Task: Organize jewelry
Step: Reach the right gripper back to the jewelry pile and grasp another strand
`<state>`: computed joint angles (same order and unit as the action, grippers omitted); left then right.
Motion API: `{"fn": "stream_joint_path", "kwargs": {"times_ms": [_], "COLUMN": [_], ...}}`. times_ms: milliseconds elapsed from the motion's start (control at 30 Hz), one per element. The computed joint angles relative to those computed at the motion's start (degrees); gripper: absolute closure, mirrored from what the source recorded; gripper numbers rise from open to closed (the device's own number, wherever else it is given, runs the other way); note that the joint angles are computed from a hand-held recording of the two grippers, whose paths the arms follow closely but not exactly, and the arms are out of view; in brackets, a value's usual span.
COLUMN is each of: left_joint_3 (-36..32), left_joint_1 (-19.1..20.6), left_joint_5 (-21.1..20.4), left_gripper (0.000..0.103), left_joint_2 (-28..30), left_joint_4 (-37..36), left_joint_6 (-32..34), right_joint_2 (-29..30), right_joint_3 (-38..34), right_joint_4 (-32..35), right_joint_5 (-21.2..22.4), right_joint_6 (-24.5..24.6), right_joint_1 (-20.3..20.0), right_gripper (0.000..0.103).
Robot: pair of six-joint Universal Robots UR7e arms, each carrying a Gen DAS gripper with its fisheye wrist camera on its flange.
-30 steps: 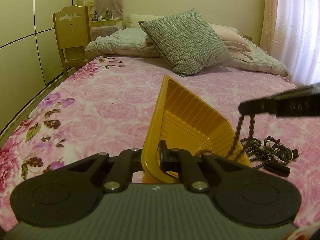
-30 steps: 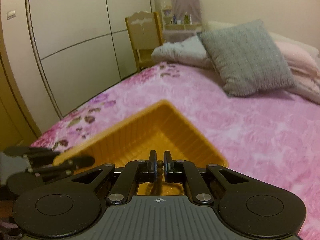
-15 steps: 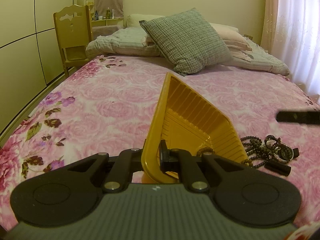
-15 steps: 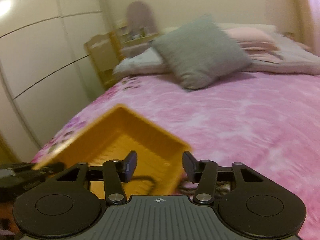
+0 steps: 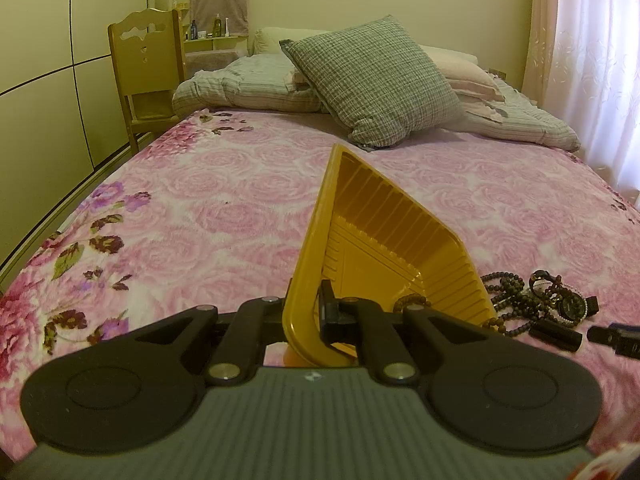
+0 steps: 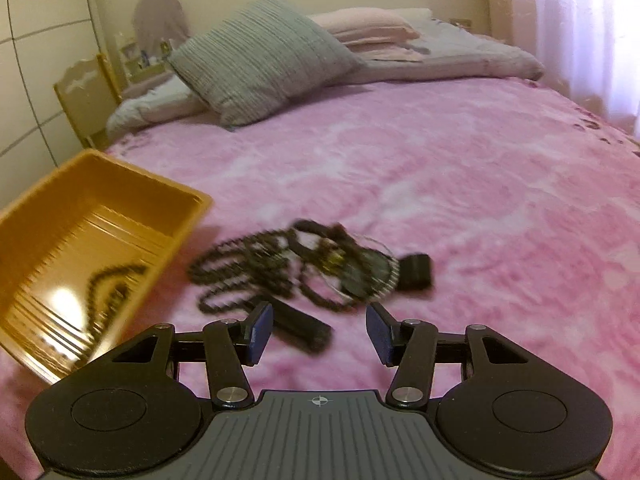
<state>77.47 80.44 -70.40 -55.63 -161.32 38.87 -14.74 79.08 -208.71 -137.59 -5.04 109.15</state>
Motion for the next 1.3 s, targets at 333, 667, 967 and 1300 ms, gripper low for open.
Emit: {"fn": "stream_joint_path", "kwargs": {"times_ms": [333, 667, 967, 1300], "left_joint_3": [0.13, 0.05, -0.04, -0.59], "left_joint_1": [0.14, 0.14, 0.13, 0.3], "left_joint_5": [-0.08, -0.03, 0.03, -0.19], "left_gripper": [0.096, 0.096, 0.096, 0.096], "left_joint_2": [-0.08, -0.06, -0.14, -0.01], "left_joint_4": [-0.14, -0.09, 0.21, 0.39], "left_joint_6": [0.01, -0.02, -0.11, 0.41], "right_joint_2": [1.2, 2.54, 3.83, 2.6], "right_joint_3": [-0.24, -3.26, -5.7, -4.0], "right_joint_4": [-0.35, 2.67, 5.35, 3.26], "right_joint_5": [1.41, 7.06, 5.16, 6.14], "right_joint_6": [-4.31, -14.92, -17.89, -11.34], "right_joint_1": [-1.61, -3.79, -2.99, -1.23], "right_gripper": [0.051, 0.051, 0.075, 0.081]}}
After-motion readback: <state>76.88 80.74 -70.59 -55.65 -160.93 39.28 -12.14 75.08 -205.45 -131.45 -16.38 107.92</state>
